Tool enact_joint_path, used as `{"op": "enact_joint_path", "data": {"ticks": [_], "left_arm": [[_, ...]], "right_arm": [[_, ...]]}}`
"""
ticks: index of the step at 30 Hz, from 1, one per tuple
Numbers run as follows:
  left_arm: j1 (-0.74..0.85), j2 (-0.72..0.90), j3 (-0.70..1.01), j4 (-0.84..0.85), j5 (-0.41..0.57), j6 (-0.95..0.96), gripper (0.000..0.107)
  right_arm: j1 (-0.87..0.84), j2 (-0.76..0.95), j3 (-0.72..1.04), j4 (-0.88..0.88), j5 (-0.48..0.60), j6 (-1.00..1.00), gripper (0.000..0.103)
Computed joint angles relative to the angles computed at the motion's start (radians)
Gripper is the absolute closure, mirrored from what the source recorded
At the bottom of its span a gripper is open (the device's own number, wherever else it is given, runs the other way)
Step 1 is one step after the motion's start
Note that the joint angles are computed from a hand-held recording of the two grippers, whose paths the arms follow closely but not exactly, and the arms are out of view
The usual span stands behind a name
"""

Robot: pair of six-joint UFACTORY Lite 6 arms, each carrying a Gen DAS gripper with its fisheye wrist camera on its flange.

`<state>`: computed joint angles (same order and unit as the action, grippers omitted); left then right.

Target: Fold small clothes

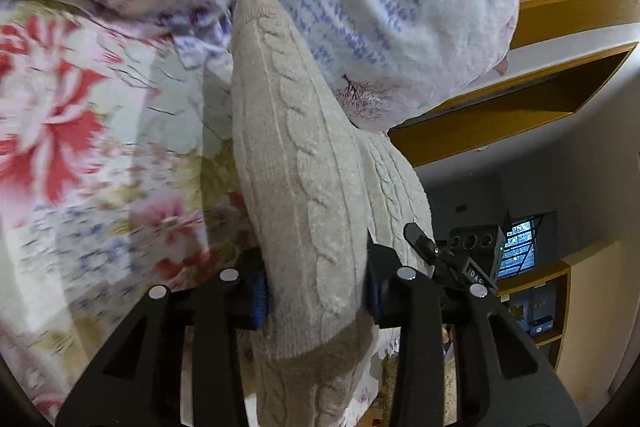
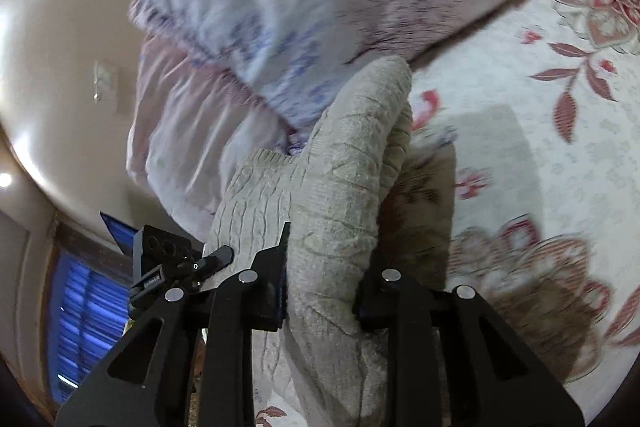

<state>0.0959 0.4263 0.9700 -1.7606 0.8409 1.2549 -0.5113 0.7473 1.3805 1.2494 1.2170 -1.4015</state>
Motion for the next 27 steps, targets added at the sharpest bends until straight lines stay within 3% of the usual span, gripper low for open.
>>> {"op": "enact_joint_path", "data": {"ticks": [7, 10, 13, 14, 17, 20, 25, 27], "left_arm": [[0.176, -0.277, -0.240, 0.124, -0.005, 0.013, 0.070], [0.261, -0.332, -0.290, 0.213, -0.036, -0.021, 0.070], [0.279, -0.301, -0.295, 0.240, -0.142, -0.018, 0.067], [0.291, -0.251, -0.289, 0.221, -0.151, 0.005, 0.065], [0.330, -0.190, -0.308, 0.137, -0.110, 0.114, 0.055], [0.298, -0.242, -0.337, 0.094, -0.186, 0.158, 0.048], [0.238, -0.568, -0.518, -0.084, -0.396, 0.347, 0.040], [0.178, -0.709, -0.576, -0.150, -0.450, 0.419, 0.037]], "right_arm": [[0.134, -0.172, -0.252, 0.149, -0.093, -0.192, 0.079], [0.248, -0.210, -0.334, 0.236, -0.225, -0.268, 0.079], [0.360, -0.173, -0.342, 0.307, -0.400, -0.269, 0.079], [0.381, -0.162, -0.339, 0.332, -0.439, -0.267, 0.077], [0.366, -0.118, -0.295, 0.298, -0.409, -0.159, 0.070], [0.361, -0.130, -0.288, 0.253, -0.419, -0.104, 0.064], [0.311, -0.372, -0.524, 0.485, -0.499, -0.417, 0.062], [0.306, -0.465, -0.606, 0.528, -0.477, -0.519, 0.062]]}}
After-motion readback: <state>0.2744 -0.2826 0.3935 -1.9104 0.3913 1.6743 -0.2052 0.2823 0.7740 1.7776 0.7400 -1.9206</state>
